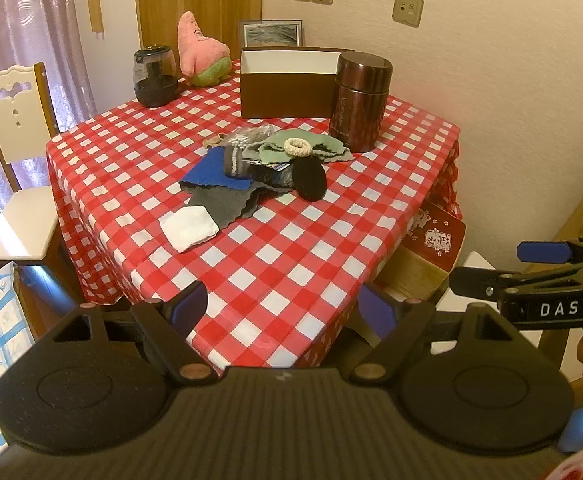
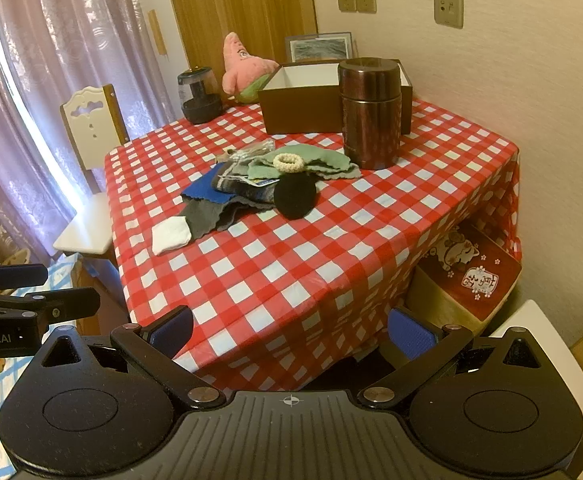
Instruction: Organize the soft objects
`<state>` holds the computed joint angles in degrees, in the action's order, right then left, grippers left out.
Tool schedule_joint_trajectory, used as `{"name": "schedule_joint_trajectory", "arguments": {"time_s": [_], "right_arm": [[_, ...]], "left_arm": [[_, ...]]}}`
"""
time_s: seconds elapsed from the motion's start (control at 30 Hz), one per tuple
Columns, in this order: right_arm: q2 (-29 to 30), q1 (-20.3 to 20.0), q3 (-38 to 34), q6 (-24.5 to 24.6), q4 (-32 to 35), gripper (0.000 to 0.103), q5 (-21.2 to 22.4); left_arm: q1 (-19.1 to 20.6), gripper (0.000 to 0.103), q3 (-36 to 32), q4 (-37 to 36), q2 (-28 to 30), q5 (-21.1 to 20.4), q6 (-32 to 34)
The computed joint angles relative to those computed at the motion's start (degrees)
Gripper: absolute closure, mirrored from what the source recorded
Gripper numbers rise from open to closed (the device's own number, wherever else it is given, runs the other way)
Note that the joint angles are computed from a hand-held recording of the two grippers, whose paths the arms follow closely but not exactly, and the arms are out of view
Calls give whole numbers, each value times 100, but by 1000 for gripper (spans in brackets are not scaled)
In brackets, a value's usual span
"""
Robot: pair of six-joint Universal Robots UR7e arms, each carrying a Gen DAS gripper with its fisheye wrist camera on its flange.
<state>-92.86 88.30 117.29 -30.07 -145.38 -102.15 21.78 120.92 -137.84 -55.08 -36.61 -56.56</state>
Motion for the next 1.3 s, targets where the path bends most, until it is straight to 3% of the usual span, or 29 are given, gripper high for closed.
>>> {"name": "schedule_joint_trajectory", "arguments": {"time_s": [0.93,1.07,1.3], "right_arm": [[292,25,-176,123,-98,0,148],[456,-64,-118,237,-309,0,284],[782,-200,-192,316,-507,0,465]], "left_arm": [[10,21,5,33,-9,-9,10],[178,21,-113,19,31,-11,224],[704,21,139,-909,55,70,1105]]}}
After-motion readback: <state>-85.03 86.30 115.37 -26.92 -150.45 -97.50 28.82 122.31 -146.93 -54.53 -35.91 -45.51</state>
